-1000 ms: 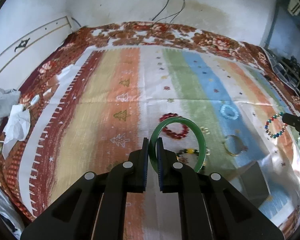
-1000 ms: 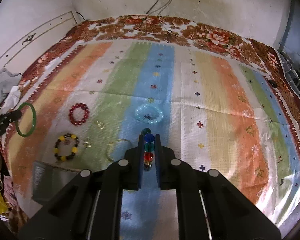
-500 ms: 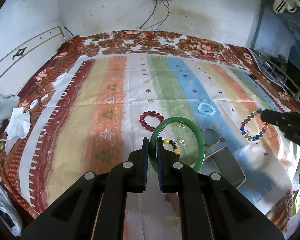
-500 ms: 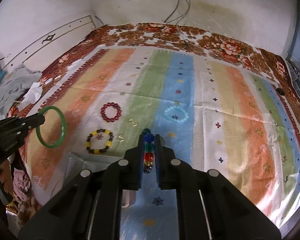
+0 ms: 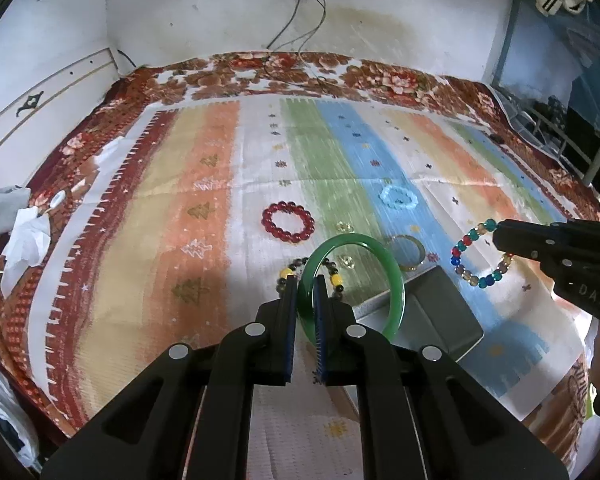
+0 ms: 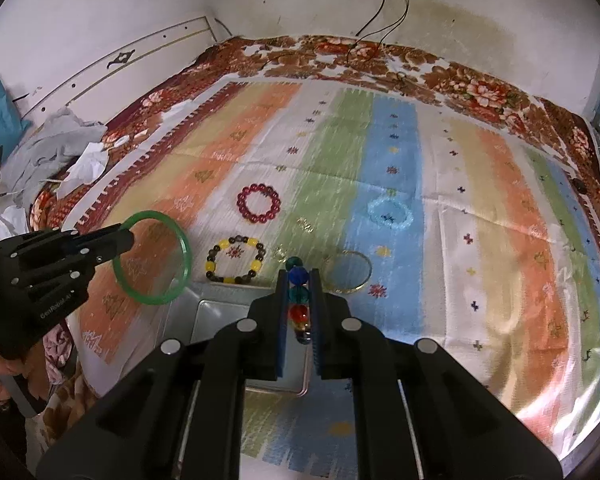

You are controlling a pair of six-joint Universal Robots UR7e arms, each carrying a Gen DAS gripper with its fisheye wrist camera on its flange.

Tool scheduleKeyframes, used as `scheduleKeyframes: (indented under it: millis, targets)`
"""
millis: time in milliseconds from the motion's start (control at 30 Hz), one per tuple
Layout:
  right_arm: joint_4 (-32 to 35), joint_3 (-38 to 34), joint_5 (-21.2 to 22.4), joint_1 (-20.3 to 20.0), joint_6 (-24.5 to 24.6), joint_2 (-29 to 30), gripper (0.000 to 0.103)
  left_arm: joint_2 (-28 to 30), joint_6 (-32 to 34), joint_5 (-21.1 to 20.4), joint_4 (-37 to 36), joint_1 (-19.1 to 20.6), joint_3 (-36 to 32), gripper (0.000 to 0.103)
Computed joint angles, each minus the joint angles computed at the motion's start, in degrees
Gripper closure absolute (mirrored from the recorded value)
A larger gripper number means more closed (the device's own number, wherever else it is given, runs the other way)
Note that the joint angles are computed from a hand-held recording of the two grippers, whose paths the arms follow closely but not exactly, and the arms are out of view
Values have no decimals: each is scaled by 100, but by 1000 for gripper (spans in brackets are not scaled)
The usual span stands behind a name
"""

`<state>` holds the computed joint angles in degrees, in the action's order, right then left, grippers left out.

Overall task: Organize jewelry
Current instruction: 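Lower both held bracelets into the silver tin and open both tools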

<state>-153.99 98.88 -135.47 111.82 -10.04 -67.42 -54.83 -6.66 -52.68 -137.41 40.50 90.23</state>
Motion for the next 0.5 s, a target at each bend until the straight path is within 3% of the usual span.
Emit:
scheduleKeyframes:
  millis: [500]
  targets:
    - [236,125,187,-92,68,61,92,96,-54,-175,121,2,110,95]
